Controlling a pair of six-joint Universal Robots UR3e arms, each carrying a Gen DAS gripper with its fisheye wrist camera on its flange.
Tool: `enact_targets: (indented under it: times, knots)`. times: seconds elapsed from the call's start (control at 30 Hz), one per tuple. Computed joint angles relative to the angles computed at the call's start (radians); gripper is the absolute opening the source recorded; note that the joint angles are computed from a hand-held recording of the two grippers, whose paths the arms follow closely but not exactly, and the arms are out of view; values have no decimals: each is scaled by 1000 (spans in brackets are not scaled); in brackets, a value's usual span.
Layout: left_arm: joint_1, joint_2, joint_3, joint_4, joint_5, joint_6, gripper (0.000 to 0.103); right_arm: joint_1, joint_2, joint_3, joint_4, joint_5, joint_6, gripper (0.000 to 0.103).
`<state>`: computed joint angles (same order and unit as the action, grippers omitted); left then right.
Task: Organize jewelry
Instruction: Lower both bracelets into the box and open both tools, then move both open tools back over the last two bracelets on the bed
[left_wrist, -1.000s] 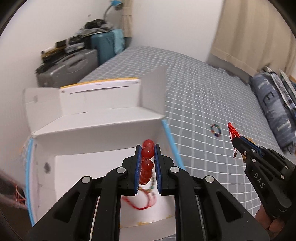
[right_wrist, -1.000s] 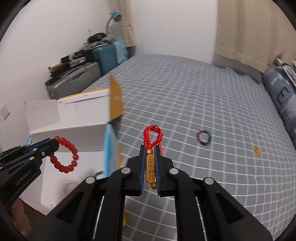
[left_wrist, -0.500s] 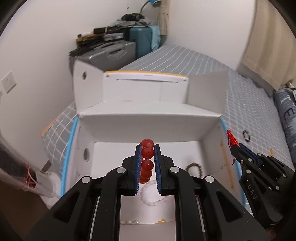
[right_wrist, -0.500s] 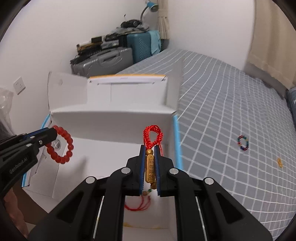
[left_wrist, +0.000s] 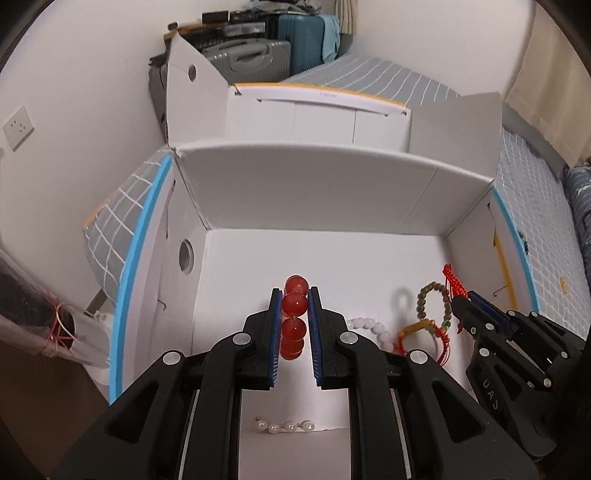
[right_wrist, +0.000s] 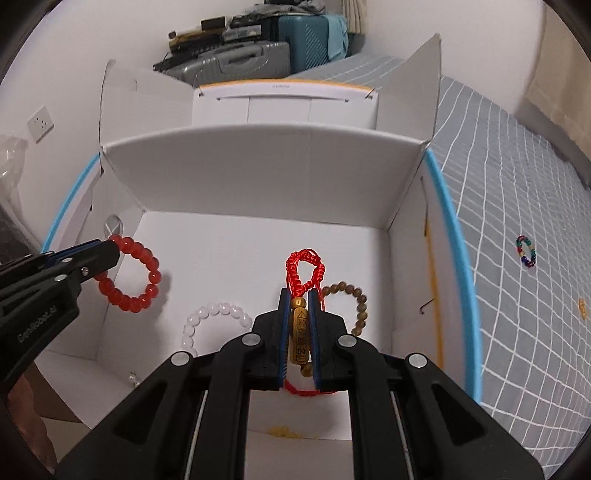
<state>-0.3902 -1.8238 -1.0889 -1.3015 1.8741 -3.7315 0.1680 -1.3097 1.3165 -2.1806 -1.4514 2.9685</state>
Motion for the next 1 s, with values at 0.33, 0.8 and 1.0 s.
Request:
enact_targets:
  times: [0.33,0.8,1.0]
  knots:
    - [15,-6,-19,7,-13,13,13,6,18,-18,23,-6,3,11]
    - [-29,35,31,-16,137,-33,82,-38,-145,121,-102,101,-67,92]
    - [-60,-21,158,-49,202,-26,95,-119,-246,177,-143,142,-122,95]
